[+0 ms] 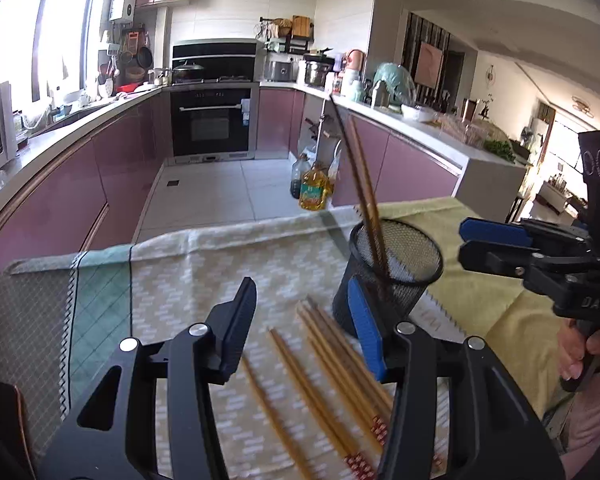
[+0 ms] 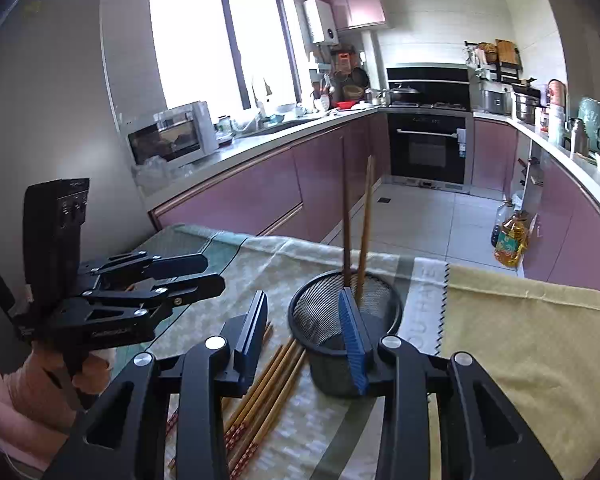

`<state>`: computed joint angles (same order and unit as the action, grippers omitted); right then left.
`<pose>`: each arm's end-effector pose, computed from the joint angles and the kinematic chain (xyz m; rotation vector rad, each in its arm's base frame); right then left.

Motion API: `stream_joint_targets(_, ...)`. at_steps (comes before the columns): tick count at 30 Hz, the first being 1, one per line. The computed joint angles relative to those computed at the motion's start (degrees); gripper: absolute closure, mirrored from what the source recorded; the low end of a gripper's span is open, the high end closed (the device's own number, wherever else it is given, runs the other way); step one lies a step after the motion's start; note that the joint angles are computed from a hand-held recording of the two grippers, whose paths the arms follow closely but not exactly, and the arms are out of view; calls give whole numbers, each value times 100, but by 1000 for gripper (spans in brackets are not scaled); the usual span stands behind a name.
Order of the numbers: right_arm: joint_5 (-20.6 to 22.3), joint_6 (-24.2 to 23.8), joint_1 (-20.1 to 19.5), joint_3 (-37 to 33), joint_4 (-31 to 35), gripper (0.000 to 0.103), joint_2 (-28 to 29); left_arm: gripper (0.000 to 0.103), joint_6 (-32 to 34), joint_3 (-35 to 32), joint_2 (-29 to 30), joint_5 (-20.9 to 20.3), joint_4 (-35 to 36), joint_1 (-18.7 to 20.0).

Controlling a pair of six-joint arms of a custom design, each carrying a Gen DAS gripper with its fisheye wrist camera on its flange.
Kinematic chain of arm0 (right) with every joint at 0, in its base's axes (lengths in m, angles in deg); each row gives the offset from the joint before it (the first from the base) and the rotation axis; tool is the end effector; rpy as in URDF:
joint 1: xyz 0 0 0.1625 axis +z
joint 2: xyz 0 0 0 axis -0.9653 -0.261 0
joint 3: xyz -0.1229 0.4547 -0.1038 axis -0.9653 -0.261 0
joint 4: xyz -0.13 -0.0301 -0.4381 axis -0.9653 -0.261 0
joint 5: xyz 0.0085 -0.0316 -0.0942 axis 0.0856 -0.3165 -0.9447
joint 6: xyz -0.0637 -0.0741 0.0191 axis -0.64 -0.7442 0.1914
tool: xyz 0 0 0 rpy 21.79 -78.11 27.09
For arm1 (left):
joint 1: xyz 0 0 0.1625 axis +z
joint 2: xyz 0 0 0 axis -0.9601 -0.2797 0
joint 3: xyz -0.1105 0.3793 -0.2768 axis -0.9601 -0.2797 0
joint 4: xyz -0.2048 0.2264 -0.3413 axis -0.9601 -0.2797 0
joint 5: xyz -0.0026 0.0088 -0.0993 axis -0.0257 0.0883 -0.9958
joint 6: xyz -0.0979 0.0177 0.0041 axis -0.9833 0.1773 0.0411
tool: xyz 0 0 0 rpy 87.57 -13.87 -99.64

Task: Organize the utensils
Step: 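Lower the chopstick into the black mesh cup and open the left gripper while the right gripper releases its chopstick, then move the left gripper back to the chopsticks and close on one while the right gripper grasps another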

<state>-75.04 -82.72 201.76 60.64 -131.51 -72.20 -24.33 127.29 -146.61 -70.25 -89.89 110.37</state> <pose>0.3606 -0.3171 0.1294 1.0253 -2.5747 0.9309 -0.1294 -0.3520 0.3586 0.7856 2.3440 -0.9839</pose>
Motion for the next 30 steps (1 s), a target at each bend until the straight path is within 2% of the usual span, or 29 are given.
stream_joint_targets(5, 0, 424, -135, 92, 451, 68, 298, 56, -580, 187, -478, -51, 1103, 322)
stream_joint_targets(7, -222, 554, -136, 74, 523, 68, 483, 56, -741, 237, -552, -81, 1341, 440)
stream_joint_targets(10, -358, 689, -165, 21, 611, 68, 714, 55, -828, 331, -610, -171, 1419, 584)
stream_joint_targets(14, -410, 820, -207, -1, 635, 69, 868, 55, -1025, 435, -746, -190, 1623, 544)
stream_joint_targets(30, -872, 984, -109, -51, 648, 74, 1017, 57, -1183, 483, -691, -177, 1844, 499)
